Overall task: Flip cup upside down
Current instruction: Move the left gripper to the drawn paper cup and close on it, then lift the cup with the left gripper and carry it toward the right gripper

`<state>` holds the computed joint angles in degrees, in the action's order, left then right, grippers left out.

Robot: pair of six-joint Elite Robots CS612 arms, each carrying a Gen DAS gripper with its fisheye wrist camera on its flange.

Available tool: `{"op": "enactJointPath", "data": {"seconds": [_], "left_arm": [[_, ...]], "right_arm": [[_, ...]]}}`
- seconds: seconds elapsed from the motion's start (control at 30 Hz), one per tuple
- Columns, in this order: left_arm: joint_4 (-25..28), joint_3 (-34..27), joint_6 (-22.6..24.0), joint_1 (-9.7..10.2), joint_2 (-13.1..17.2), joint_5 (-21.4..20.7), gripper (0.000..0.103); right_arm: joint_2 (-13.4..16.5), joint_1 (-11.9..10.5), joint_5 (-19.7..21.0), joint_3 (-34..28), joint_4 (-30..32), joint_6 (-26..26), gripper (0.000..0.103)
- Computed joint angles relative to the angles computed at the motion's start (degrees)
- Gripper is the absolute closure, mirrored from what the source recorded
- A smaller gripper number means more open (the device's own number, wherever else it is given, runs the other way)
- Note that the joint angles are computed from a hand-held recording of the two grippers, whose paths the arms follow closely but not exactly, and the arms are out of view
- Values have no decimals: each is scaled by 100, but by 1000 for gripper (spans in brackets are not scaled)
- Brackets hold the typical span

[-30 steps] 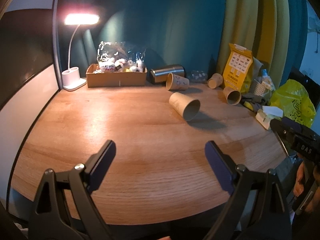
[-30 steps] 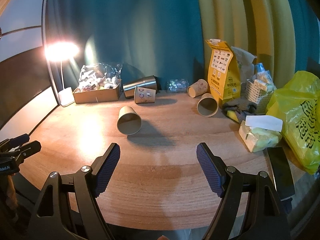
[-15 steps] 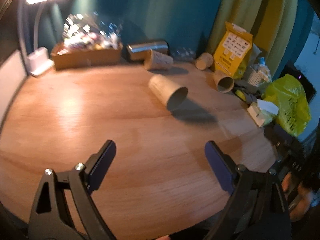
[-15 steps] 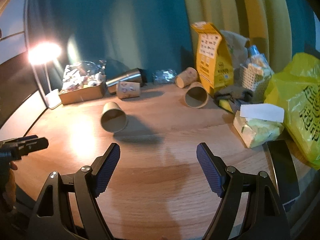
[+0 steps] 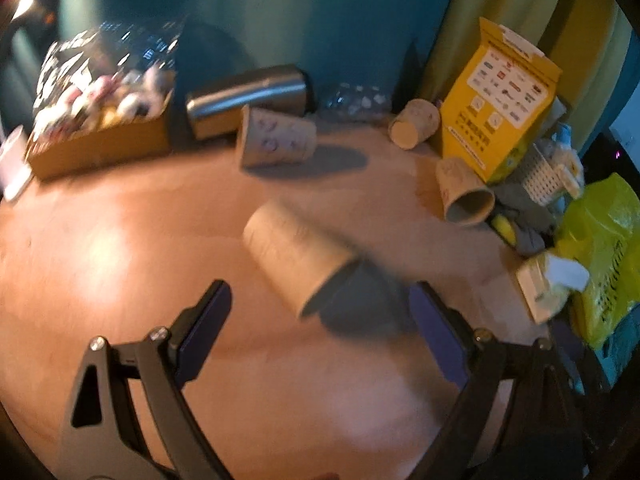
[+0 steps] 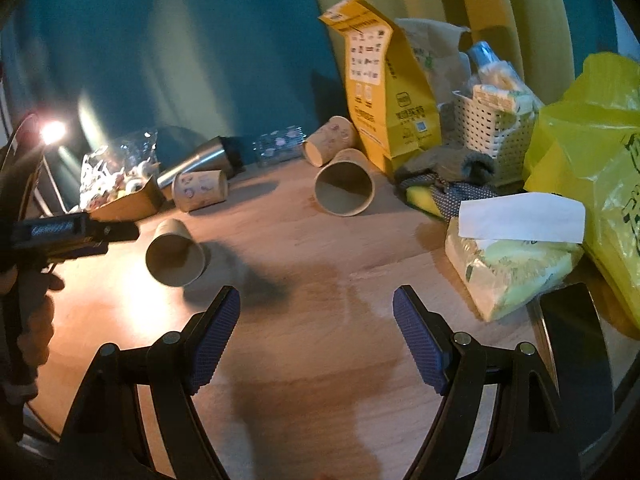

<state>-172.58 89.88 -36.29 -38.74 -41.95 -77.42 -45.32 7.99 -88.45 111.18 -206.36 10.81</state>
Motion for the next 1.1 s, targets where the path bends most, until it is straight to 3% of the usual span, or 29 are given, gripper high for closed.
{"op": "enactJointPath", "data": {"seconds": [0.13,0.27,0.43,0.6,0.67,0.77,0.83,1.1], "left_arm": [[235,-485,174,45,225,192,11],[850,-942,76,122,436,266,11],[1769,-1309,-324,272,605,-124,11],[1953,-1422,-365,344,732,-520,11],[1825,-1397,-357,385,765,-791,12],[1619,-1295,-279,365,757,-810,19],[1505,-1198,-131,329,715,-784,33],[909,-455,14,203,342,-1056,35]], "right_arm": [[46,-81,98,-92,28,65,21],[77,-120,156,-152,25,96,21],[98,-161,222,-194,53,115,21],[125,-181,327,-233,87,144,21],[124,-183,351,-230,89,144,21],[106,-180,355,-210,150,128,21],[91,-181,363,-180,167,154,21],[-24,-92,335,-9,97,169,21]]}}
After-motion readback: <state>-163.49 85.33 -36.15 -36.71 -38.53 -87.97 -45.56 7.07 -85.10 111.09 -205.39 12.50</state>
